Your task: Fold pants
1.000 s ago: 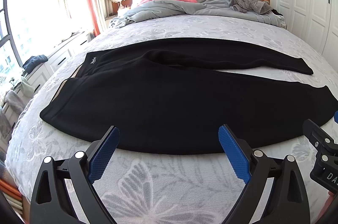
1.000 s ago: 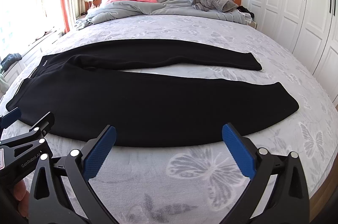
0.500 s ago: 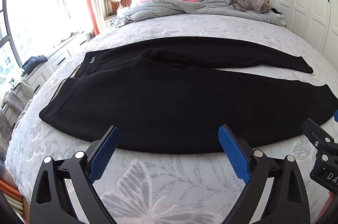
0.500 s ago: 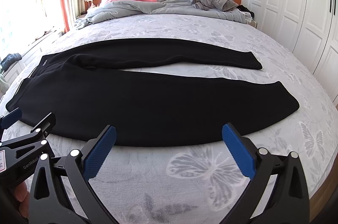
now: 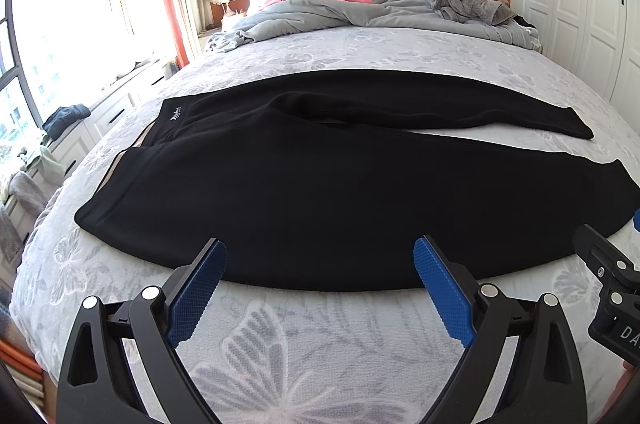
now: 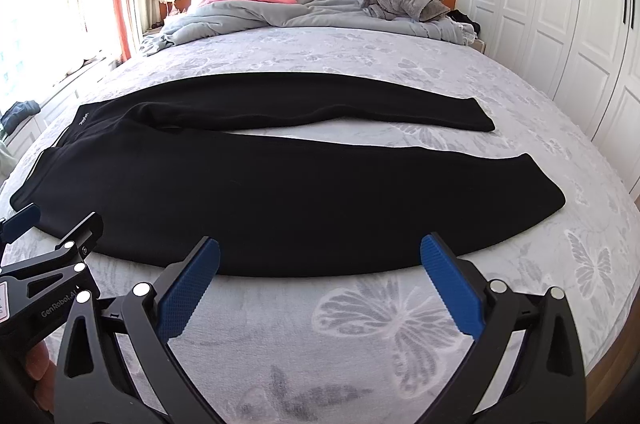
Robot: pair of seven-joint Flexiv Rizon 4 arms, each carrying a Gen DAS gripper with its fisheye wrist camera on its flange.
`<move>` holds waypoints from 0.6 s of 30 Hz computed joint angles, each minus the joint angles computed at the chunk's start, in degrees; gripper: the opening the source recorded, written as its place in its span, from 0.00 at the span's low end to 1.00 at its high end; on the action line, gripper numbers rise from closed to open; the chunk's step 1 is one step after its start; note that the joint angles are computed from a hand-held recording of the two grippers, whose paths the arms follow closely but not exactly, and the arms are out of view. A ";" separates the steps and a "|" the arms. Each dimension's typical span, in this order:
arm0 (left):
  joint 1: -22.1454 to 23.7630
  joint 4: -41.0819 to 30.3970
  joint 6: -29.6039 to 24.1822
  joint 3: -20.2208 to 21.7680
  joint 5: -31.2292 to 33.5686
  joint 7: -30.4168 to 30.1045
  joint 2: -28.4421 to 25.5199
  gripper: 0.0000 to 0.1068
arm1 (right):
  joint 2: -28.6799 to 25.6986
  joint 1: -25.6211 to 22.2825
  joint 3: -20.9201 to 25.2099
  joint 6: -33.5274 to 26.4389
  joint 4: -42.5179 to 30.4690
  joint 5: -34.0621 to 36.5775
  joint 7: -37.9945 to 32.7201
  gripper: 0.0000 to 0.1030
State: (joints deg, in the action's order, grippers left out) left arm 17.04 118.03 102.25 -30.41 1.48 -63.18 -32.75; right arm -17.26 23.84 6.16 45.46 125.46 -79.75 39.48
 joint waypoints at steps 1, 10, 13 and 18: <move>0.14 -0.01 -0.08 -0.17 0.04 0.03 -0.03 0.86 | 0.00 0.03 0.01 -0.08 0.03 -0.01 0.05 0.96; -0.38 0.08 -0.11 0.23 -0.15 -0.10 0.21 0.86 | 0.10 -0.13 0.04 0.27 0.30 0.13 -0.13 0.96; -0.51 0.05 -0.48 0.36 -0.31 -0.12 0.35 0.86 | 0.35 -0.68 -0.19 1.51 0.67 -0.68 0.38 0.96; 8.84 -0.95 -10.71 -10.69 -2.87 5.05 -0.35 0.87 | 3.81 -7.04 -2.05 11.70 3.29 -5.30 0.68 0.96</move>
